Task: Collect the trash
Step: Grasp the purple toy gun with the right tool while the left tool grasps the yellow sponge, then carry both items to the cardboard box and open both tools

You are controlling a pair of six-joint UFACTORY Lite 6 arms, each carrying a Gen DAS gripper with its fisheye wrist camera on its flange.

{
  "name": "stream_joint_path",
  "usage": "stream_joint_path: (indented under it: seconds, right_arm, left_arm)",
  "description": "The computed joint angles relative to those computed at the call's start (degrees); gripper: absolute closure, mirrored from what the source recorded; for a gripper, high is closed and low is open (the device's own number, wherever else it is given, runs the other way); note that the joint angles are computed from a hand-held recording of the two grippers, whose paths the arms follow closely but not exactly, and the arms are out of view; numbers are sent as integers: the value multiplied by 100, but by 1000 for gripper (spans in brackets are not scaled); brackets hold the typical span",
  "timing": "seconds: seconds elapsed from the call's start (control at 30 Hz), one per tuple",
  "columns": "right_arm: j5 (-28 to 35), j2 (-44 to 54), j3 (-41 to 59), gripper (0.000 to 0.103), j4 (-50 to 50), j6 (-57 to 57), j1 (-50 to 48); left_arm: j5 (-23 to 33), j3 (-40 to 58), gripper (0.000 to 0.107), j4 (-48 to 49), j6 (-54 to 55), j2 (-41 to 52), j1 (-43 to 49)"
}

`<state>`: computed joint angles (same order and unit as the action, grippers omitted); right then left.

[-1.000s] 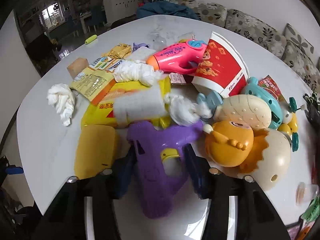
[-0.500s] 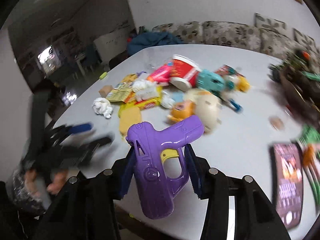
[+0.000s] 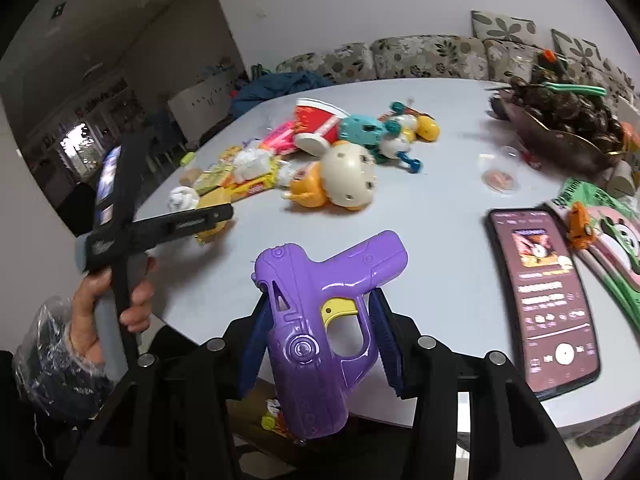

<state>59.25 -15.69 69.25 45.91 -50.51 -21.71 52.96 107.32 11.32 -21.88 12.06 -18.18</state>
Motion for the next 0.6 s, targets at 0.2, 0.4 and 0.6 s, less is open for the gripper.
stream_joint_path:
  seconds: [0.2, 0.4, 0.6]
  right_arm:
    - [95, -789, -365, 55, 163, 300, 599]
    - [111, -2211, -1419, 55, -525, 1223, 1810]
    - [-890, -2503, -2775, 54, -1801, 2821, 3649]
  left_arm:
    - [-214, -1547, 54, -801, 1479, -2365, 313]
    - [355, -3455, 54, -1115, 2729, -4522, 641]
    - [758, -5361, 54, -2435, 4676, -5068, 2329]
